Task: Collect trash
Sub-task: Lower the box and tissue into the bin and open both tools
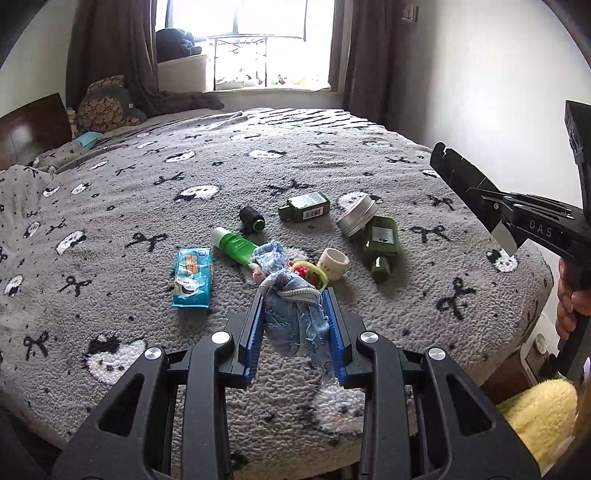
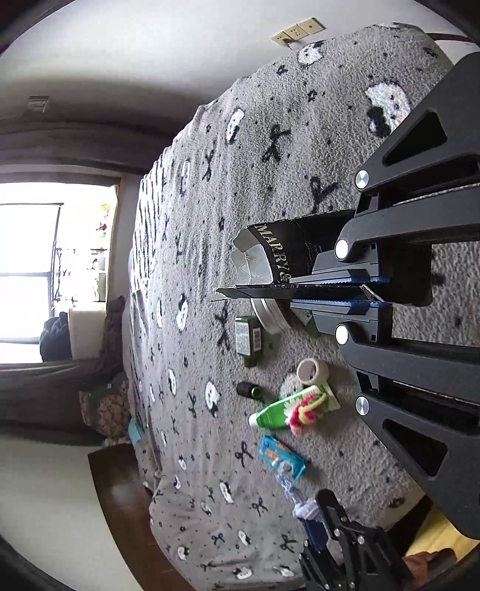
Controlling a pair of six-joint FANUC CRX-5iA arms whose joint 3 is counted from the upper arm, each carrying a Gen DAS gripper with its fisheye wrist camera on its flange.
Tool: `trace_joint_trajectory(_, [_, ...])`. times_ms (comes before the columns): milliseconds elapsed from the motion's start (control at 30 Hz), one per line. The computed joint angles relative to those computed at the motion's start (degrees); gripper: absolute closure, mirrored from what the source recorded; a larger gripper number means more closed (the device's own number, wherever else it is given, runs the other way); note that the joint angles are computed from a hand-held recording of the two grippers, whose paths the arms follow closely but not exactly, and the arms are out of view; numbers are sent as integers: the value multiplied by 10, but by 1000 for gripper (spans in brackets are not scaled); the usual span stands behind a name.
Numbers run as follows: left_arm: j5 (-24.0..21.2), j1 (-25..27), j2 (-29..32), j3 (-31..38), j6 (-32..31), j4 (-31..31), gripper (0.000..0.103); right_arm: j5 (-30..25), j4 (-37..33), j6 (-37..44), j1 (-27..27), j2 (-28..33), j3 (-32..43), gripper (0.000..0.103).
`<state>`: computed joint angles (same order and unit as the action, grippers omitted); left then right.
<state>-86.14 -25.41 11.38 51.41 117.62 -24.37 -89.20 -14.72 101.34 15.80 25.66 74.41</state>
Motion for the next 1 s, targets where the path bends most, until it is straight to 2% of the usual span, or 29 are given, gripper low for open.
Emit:
trace_joint_trajectory(233, [1,-40,-21,-6,5,-17,74,20,-75,43,-30,-100,-107,96])
trace_joint_trajectory(467, [0,-87,-52,-49,27,-36,74,1,-140,88,-62,-170,-194,96])
trace_joint_trajectory(767, [-8,-141,-85,-111,52,-53,74,-32,-213,120,-105,-237,-291,96])
trace_joint_trajectory(1000, [-9,-151,-110,-182,89,-26,74,-59,-230,132,-113,-277,-362,96])
